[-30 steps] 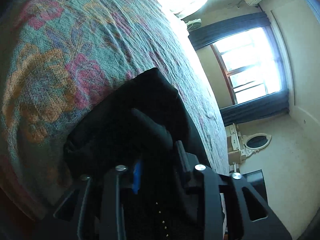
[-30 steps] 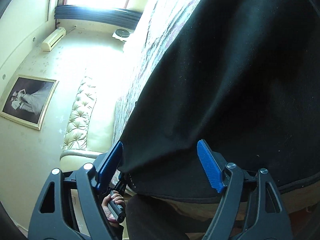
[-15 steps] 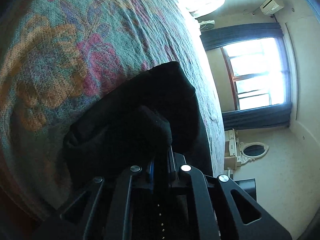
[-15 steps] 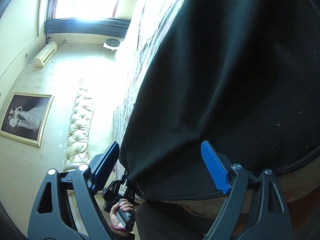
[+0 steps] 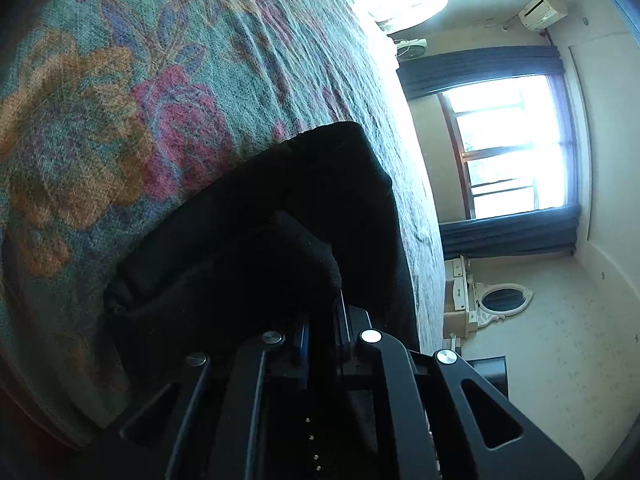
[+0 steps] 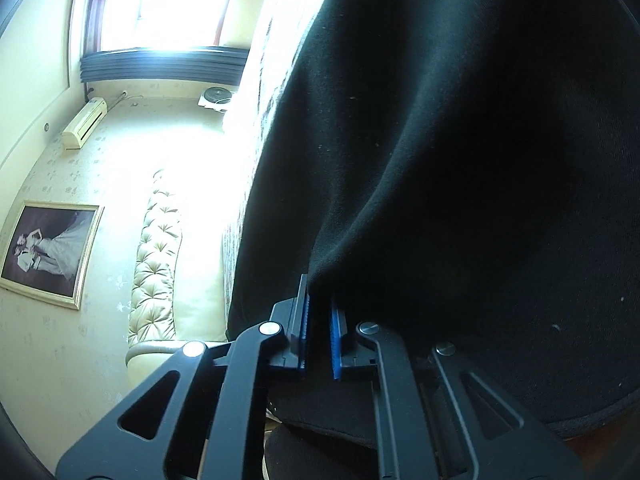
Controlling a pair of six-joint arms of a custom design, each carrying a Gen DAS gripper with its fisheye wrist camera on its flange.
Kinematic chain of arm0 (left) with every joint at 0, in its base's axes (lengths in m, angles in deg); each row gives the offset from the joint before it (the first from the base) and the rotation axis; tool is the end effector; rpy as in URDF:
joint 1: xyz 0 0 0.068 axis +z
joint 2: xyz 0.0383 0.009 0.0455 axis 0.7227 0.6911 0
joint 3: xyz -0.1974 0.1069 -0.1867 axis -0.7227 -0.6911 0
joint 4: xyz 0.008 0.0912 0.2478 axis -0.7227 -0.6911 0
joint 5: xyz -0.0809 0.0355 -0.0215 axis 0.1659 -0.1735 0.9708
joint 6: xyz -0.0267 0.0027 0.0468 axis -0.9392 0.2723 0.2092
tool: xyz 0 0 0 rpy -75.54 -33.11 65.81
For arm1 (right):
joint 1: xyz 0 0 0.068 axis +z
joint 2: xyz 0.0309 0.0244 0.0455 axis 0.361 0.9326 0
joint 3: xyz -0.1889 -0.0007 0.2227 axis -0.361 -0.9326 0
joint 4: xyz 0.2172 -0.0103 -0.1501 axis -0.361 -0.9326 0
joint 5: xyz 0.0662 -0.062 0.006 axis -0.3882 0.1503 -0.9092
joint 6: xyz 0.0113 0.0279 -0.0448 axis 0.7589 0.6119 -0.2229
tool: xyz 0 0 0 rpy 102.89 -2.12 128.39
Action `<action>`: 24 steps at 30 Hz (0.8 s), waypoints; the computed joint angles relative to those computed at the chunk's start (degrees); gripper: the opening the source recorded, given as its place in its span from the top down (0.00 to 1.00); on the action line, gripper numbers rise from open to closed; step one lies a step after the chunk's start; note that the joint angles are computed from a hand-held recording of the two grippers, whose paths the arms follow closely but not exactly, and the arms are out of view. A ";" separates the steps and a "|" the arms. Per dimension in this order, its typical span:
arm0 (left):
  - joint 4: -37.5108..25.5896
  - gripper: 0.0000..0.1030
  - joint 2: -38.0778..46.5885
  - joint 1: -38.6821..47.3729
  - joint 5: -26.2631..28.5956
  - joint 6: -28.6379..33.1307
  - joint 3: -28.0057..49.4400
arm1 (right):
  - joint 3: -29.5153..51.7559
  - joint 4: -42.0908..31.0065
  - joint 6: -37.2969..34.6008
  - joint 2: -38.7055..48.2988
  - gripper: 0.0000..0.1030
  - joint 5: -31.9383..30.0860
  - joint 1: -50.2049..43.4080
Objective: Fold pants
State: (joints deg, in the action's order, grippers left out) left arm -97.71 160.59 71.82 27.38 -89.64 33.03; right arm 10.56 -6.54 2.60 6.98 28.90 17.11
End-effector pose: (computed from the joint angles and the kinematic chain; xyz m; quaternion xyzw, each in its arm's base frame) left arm 0.4104 0.1631 0.1770 -0.2598 0.8172 -0.4605 0.2293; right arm 0.1817 0.0043 0.1703 0.4195 0.7259 0.4607 0.2913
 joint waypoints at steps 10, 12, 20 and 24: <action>-6.93 0.92 -3.97 3.99 1.37 8.04 -0.35 | 1.12 -17.10 -3.18 -18.75 1.00 -4.31 2.02; -10.95 0.92 -4.32 4.98 0.97 13.14 0.39 | 1.18 -21.58 -5.37 -20.87 1.00 -5.50 2.73; -12.74 0.92 -3.98 5.99 -0.37 16.82 -1.48 | -9.39 3.71 5.25 -8.97 0.69 -8.66 0.85; -12.57 0.92 -4.65 5.76 0.16 15.01 -1.81 | -9.40 11.44 6.34 -2.37 0.49 -5.99 1.58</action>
State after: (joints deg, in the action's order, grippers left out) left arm -110.29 155.94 77.58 27.54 -74.63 31.22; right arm 1.16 4.91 8.94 4.61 22.90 18.70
